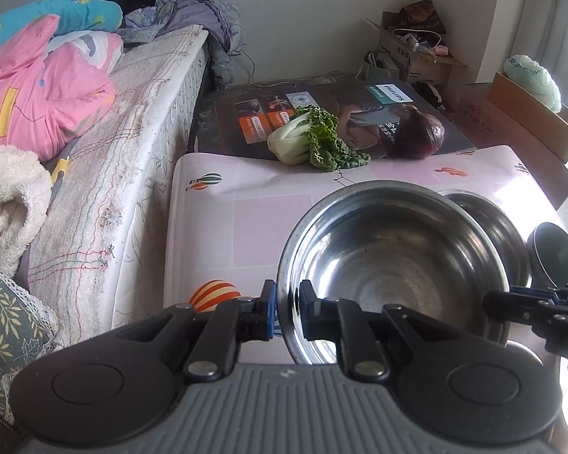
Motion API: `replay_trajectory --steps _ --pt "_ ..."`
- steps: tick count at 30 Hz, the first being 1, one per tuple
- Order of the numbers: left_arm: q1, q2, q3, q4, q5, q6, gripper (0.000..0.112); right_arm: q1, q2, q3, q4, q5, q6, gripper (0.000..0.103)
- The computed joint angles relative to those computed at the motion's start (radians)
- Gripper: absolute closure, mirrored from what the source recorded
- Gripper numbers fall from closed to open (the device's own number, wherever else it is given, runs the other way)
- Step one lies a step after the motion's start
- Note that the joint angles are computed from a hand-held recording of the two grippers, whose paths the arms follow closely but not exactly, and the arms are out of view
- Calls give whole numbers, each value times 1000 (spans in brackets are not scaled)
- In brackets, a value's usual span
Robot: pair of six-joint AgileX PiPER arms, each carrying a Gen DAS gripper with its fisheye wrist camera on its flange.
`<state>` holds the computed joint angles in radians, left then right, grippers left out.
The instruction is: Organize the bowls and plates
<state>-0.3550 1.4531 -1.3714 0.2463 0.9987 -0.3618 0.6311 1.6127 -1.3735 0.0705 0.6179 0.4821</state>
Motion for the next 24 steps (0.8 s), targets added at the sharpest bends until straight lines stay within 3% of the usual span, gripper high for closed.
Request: replay_trajectory --steps 7,15,24 --pt "-96 146 -171 14 41 -20 99 -137 -50 46 82 18 -118 90" --pt "-165 349 -342 3 43 -19 99 -317 -19 77 180 10 -290 90" --pt "-188 484 -448 -1 64 -15 98 -392 46 96 252 -33 -401 90"
